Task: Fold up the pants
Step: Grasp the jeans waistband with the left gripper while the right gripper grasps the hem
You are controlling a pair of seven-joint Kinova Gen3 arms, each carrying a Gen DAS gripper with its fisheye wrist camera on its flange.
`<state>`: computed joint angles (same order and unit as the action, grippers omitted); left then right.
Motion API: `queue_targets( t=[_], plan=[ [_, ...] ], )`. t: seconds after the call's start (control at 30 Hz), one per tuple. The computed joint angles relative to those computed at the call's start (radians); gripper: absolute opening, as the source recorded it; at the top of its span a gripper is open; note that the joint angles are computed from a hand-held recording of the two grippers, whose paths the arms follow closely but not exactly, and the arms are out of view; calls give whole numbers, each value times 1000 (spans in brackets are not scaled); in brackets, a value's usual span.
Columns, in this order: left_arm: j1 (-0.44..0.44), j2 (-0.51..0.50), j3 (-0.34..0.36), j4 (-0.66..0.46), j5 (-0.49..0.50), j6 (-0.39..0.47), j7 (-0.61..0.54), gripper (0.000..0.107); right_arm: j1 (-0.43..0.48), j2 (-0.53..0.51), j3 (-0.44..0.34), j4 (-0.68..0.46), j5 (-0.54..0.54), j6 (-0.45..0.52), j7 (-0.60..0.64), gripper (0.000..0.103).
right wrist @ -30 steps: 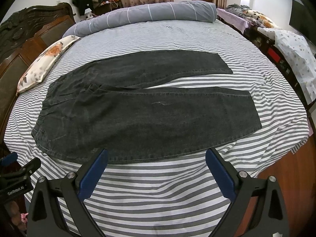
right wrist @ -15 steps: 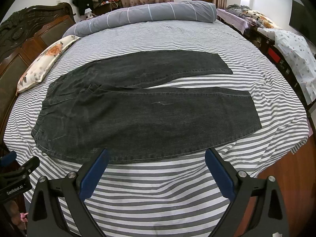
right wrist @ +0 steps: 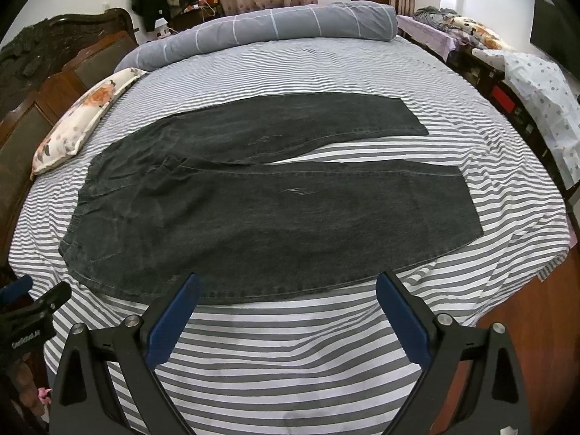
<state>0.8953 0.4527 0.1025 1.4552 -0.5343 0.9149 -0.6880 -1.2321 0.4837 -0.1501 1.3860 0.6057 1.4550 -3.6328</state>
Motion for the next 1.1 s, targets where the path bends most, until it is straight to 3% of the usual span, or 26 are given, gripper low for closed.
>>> queue_targets(
  t=[0.23, 0.37, 0.43, 0.63, 0.8, 0.93, 1.1],
  plan=[
    [-129, 0, -4, -3, 82, -82, -87, 79, 13, -17, -4, 40, 26, -49, -3, 96],
    [-246, 15, -22, -27, 228, -143, -229, 65, 34, -5, -1, 31, 23, -58, 38, 96],
    [-336, 32, 2, -47, 307, -169, -310, 60, 51, 0, 3, 31, 14, -74, 54, 96],
    [-596, 97, 131, -101, 509, -250, -554, 59, 107, 26, 21, 22, -23, -123, 107, 96],
    [-793, 216, 251, -188, 707, -289, -755, 59, 164, 68, 39, -11, -65, -168, 195, 96],
    [-811, 287, 233, -249, 819, -305, -903, 59, 198, 114, 57, -52, -101, -193, 269, 96],
    [-824, 380, 230, -337, 915, -262, -1035, 59, 235, 179, 74, -123, -158, -204, 381, 92]
  ],
)
